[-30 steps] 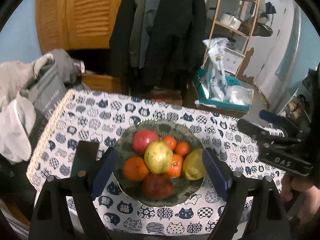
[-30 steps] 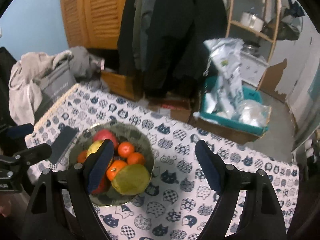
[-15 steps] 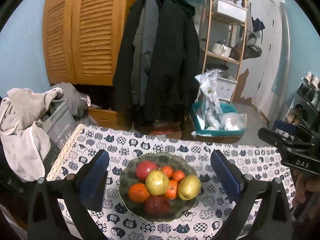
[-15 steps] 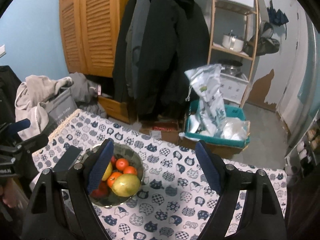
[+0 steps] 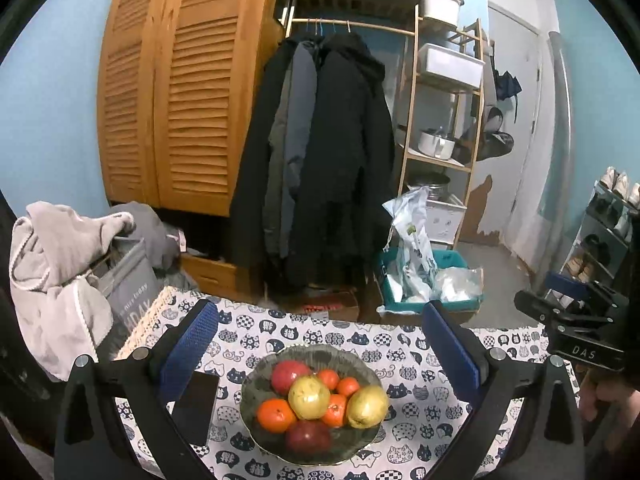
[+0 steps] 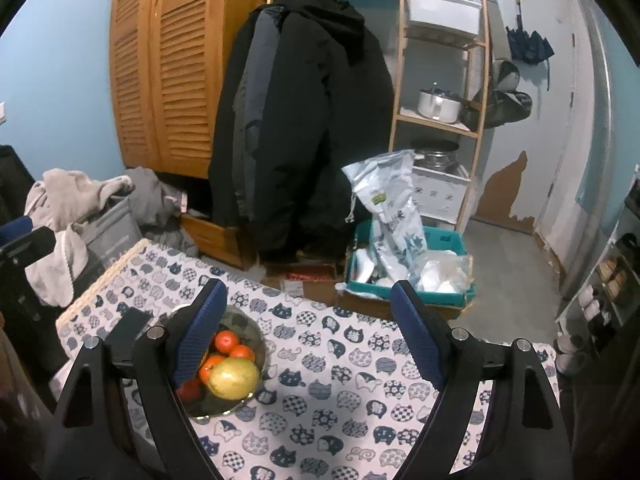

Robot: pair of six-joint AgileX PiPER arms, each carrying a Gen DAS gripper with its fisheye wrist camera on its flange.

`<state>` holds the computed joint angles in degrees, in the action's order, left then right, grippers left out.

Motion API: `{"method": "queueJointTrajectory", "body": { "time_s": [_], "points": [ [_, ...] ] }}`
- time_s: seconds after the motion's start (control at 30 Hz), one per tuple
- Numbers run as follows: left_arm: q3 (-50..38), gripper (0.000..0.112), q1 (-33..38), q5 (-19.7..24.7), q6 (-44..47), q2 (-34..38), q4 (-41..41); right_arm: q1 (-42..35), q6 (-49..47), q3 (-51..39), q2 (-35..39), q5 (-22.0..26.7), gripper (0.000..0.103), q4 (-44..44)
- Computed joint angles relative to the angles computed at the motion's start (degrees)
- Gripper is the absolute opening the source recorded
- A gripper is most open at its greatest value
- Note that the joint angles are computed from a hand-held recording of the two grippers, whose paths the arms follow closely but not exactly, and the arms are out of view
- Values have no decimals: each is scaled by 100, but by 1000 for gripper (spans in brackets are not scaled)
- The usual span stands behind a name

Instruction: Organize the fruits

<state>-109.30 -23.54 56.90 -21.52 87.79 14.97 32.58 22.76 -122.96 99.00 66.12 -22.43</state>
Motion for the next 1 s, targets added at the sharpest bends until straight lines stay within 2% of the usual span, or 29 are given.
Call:
{"method": "queueJointTrajectory", "body": {
  "time_s": [1.0],
  "points": [
    [-184,102,-26,243,39,171,13,-80,11,202,-60,-60,83,-32]
  ]
}}
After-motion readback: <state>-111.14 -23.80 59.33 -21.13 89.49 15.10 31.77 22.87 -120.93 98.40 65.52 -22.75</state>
